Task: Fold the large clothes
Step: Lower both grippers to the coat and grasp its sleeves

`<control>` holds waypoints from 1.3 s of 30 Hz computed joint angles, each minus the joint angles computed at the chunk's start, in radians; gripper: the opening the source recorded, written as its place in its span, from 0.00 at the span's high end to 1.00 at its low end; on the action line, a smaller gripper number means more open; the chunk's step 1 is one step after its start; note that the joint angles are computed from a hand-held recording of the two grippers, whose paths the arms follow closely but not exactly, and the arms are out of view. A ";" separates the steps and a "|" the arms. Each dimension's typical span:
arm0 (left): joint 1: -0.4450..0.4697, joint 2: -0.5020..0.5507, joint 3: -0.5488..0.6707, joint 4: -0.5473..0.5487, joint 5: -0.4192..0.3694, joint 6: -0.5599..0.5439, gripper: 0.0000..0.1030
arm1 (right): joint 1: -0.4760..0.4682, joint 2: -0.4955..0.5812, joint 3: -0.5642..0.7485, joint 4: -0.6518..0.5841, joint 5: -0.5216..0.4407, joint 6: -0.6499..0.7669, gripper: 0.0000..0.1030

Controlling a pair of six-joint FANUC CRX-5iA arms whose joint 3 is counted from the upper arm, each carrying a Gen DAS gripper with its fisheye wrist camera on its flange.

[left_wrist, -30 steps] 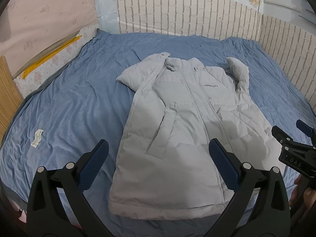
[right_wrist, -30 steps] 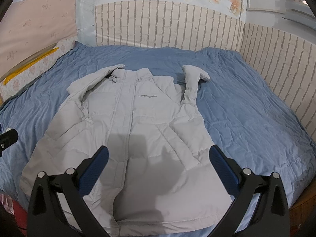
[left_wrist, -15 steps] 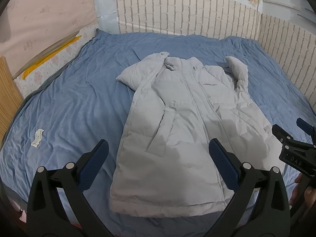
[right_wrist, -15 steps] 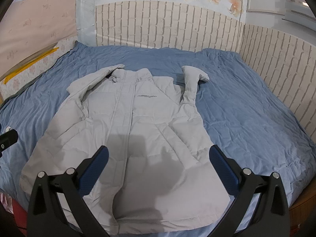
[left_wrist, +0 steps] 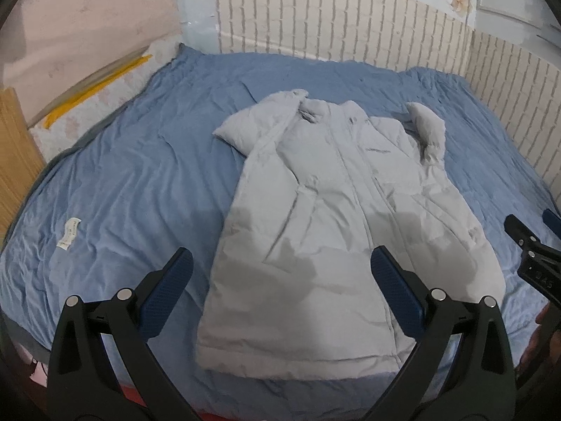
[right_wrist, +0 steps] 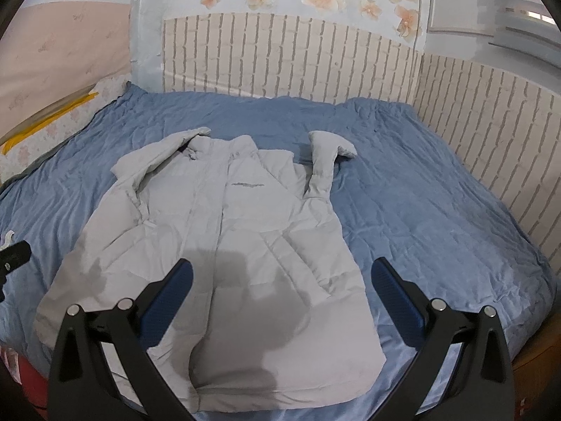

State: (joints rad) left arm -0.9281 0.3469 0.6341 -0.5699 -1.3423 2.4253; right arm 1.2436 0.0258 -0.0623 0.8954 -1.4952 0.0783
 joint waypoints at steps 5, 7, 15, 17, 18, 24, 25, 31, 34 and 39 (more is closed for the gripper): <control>0.011 0.012 0.021 0.000 0.011 -0.013 0.03 | -0.026 0.002 0.008 -0.009 0.002 0.010 0.01; 0.020 0.018 0.030 0.007 0.020 -0.030 0.03 | -0.044 0.003 0.013 -0.014 0.009 0.020 0.01; 0.094 0.060 0.102 0.088 0.087 -0.117 0.03 | -0.108 0.032 0.057 0.004 0.015 0.081 0.01; 0.107 0.075 0.129 0.100 0.100 -0.157 0.03 | -0.126 0.047 0.078 0.017 0.014 0.110 0.01; 0.113 0.087 0.151 0.103 0.098 -0.183 0.03 | -0.134 0.055 0.088 0.022 0.016 0.121 0.01; 0.166 0.142 0.225 0.203 0.099 -0.301 0.03 | -0.194 0.086 0.141 0.003 0.081 0.165 0.01; 0.171 0.159 0.251 0.204 0.082 -0.304 0.03 | -0.204 0.092 0.149 -0.002 0.090 0.173 0.01; 0.183 0.301 0.477 0.110 -0.059 -0.333 0.03 | -0.276 0.142 0.206 -0.031 0.140 0.243 0.01; 0.209 0.357 0.560 0.122 -0.080 -0.368 0.03 | -0.312 0.165 0.224 -0.035 0.150 0.263 0.01; 0.253 0.507 0.800 0.137 -0.180 -0.449 0.03 | -0.380 0.211 0.273 -0.068 0.166 0.310 0.01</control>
